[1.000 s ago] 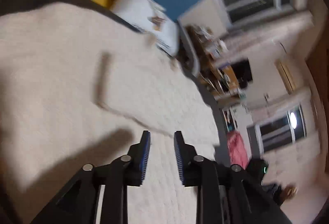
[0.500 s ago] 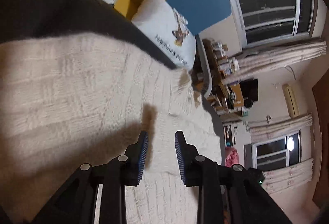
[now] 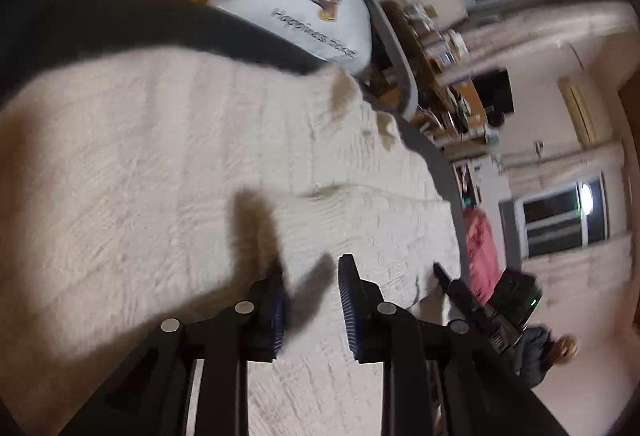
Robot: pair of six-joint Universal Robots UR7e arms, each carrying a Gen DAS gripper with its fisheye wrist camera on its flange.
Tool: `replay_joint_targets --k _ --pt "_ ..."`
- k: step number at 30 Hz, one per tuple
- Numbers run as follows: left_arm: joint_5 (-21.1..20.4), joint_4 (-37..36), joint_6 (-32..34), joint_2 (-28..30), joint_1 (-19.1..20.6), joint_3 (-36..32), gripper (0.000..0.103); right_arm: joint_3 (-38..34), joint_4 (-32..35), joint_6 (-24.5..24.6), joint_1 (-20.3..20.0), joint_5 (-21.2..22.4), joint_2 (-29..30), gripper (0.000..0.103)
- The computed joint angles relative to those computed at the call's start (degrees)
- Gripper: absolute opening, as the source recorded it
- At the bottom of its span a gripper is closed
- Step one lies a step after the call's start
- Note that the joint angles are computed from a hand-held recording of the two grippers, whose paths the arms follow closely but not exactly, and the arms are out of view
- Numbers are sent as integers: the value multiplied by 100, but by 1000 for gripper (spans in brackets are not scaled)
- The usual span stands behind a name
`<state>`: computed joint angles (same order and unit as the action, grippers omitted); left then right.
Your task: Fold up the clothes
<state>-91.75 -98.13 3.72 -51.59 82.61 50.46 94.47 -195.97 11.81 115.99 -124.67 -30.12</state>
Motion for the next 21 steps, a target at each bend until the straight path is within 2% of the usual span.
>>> replay_joint_targets --k 1,2,4,5,6,7,11,12,13,16,17,19,21 --pt "71 -140 90 -70 -50 106 3 -4 9 2 4 -11 2 103" --pt "-97 -465 243 -225 -69 338 2 -5 16 5 8 -20 3 103" --pt "-855 -1352 594 -608 -55 916 2 -4 41 2 17 -47 -4 103" --pt "-1033 -1649 675 -736 -55 1119 2 -6 51 1 22 -59 -4 103" --pt "-1040 -1841 701 -833 -61 1280 2 -9 56 1 25 -67 -1 103" --pt "-849 -1947 698 -897 -70 1416 2 -8 55 3 27 -68 0 103" --pt "412 -1846 570 -899 -76 1705 3 -6 67 16 29 -71 -2 103" --pt "460 -1886 513 -897 -48 1754 4 -14 91 15 31 -83 -3 103" --pt "269 -1864 335 -866 7 1683 4 -22 114 14 33 -95 -3 103" --pt "-303 -1673 -110 -722 112 1364 20 -63 212 26 61 -179 3 103" --pt "-370 -1630 -173 -676 119 1276 20 -89 278 49 77 -221 2 103" --pt "-212 -1513 -98 -581 74 1135 20 -202 614 52 146 -395 -12 103" --pt "-21 -1445 -1 -509 23 1055 16 -466 1008 -244 269 -645 47 103"
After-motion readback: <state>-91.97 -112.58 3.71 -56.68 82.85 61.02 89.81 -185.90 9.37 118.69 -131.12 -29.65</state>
